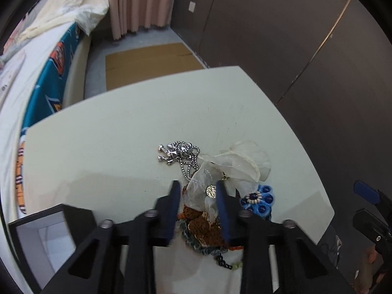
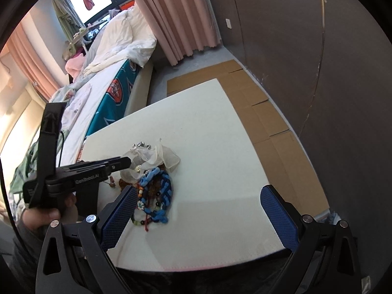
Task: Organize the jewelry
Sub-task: 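Close the left gripper on the white flower ornament and lift it, then grasp the silver charm necklace with the right gripper and lift it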
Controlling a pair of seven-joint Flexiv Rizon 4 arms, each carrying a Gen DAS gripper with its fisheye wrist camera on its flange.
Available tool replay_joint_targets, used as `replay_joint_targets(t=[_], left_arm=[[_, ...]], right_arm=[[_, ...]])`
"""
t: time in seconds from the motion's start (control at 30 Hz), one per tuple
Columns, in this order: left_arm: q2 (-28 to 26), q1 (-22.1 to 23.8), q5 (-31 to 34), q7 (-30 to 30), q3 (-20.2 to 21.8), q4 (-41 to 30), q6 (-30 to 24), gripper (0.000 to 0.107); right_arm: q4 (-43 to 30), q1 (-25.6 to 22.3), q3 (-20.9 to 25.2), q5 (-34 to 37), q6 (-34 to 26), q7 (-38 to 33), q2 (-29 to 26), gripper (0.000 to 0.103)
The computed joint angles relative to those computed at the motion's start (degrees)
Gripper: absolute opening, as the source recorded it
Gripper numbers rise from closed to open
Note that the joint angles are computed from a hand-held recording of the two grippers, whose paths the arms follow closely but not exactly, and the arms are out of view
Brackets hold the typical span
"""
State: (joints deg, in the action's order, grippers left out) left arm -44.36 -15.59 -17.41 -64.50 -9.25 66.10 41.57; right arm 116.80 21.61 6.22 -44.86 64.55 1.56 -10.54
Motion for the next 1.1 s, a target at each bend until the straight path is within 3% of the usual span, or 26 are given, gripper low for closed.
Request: replay_joint_targets(t=[0.07, 0.13, 0.47, 0.7, 0.9, 1.1], left_arm=[[-0.71, 0.22, -0.38, -0.04, -0.24, -0.86, -0.68, 0.003], [-0.43, 1.37, -2.39, 1.47, -1.81, 0.18, 0.80, 0.000], [3.96, 3.97, -8.69, 6.72, -4.34, 3.97, 6.56, 0.000], [6.36, 4.88, -9.87, 7.25, -3.38, 5.07, 9.92, 0.000], [8.40, 6.37, -10.48, 6.06, -2.69, 7.25, 12.59, 0.000], [11.09, 8.07, -11.43, 5.36, -2.17, 10.62, 15.15, 0.000]], right_arm=[[-1.08, 0.00, 0.10, 1.11, -0.24, -1.21, -0.87, 0.101], [-2.11, 0.06, -0.01, 2.31, -0.43, -2.43, -1.73, 0.101], [-6.07, 0.78, -1.16, 5.56, 2.38, -7.49, -5.00, 0.101], [-14.58, -0.07, 1.08, 16.45, 2.50, -22.06, -10.72, 0.101], [-26.83, -0.92, 4.24, 27.21, -4.93, -37.70, -17.61, 0.100], [-36.60, 2.48, 1.74, 27.52, -13.69, -47.12, -23.30, 0.100]])
